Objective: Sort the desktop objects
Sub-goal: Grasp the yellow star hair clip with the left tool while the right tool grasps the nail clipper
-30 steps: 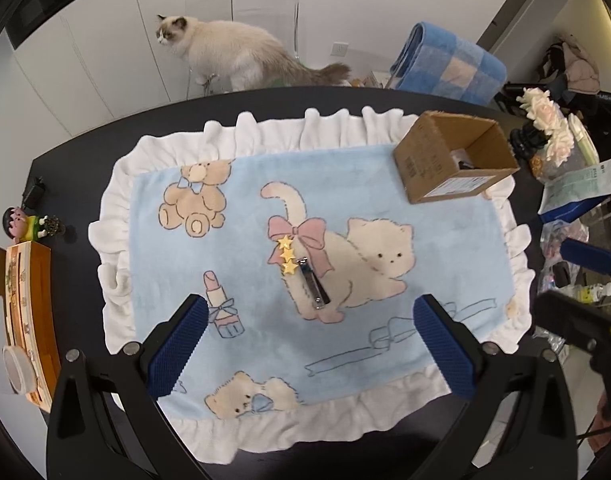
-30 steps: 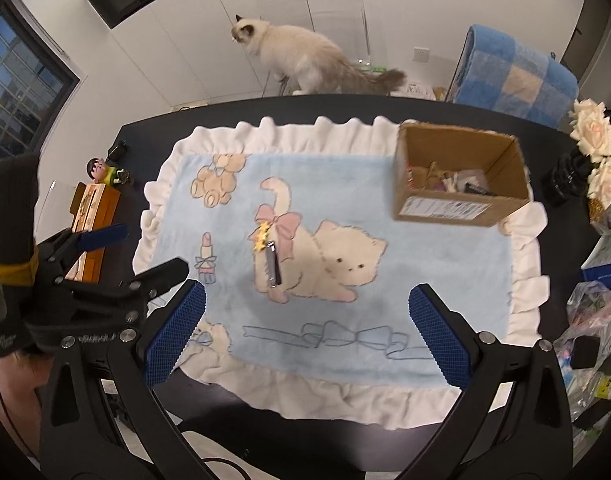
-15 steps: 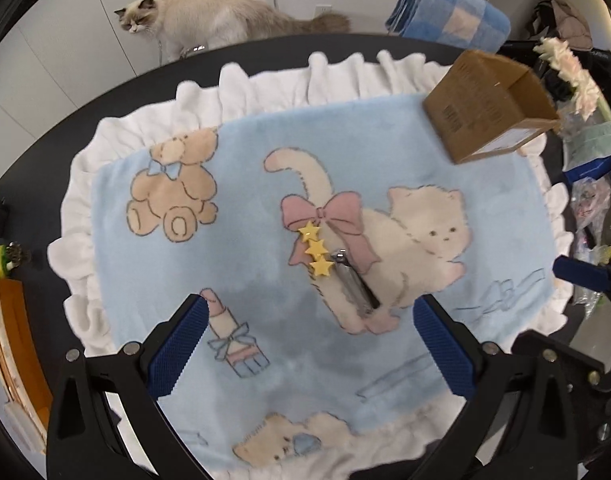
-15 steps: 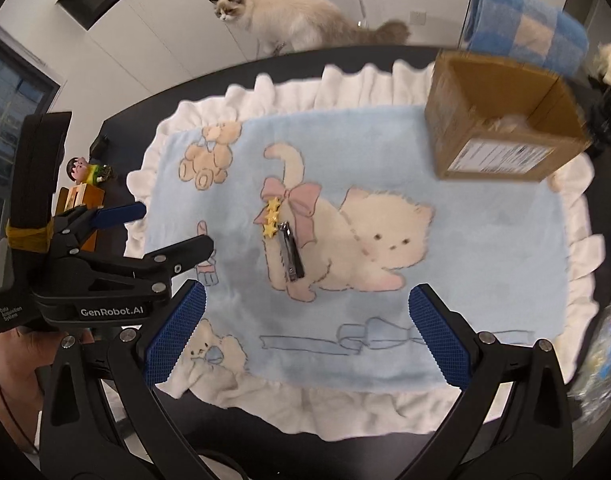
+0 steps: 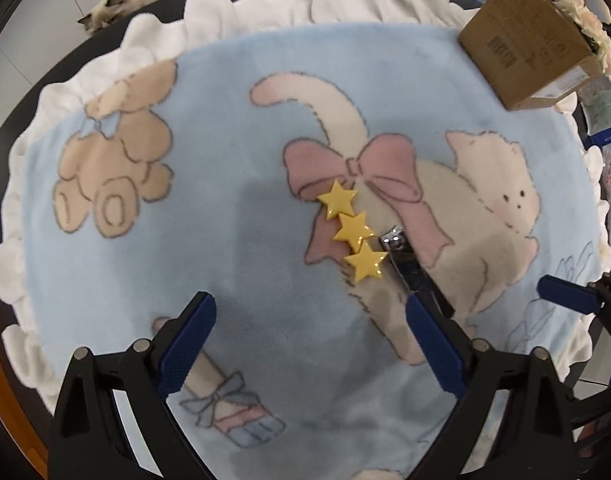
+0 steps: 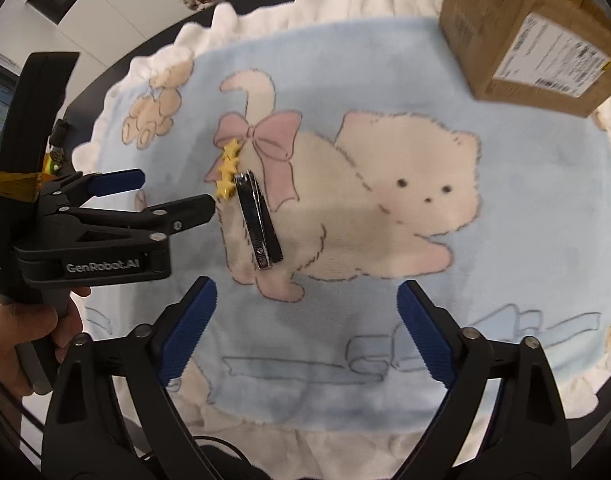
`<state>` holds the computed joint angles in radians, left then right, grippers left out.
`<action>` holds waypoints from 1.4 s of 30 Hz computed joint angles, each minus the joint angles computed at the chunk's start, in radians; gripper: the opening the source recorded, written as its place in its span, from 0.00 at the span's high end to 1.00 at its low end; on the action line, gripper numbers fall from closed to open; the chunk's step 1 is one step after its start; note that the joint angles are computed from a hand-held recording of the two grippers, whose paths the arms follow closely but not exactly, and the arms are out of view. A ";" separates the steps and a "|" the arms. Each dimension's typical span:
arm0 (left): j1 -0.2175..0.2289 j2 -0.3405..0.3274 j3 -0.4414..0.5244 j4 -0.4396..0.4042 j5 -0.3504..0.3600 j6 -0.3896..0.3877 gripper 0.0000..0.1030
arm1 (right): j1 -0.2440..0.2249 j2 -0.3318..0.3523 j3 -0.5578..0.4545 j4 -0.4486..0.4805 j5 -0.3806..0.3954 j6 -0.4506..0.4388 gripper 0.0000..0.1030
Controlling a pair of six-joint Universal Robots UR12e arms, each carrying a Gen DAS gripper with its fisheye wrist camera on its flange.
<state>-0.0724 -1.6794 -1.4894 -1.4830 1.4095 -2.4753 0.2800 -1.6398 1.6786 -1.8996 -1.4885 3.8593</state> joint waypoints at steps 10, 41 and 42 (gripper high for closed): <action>0.011 0.010 -0.040 0.100 -0.060 0.003 0.09 | 0.027 0.027 0.011 -0.075 -0.062 -0.004 0.21; 0.085 -0.008 -0.007 0.063 -0.146 0.011 0.87 | 0.026 0.134 -0.071 -0.064 -0.062 -0.119 0.82; 0.084 -0.012 -0.004 0.060 -0.150 0.006 0.87 | 0.024 0.132 -0.069 -0.067 -0.058 -0.117 0.83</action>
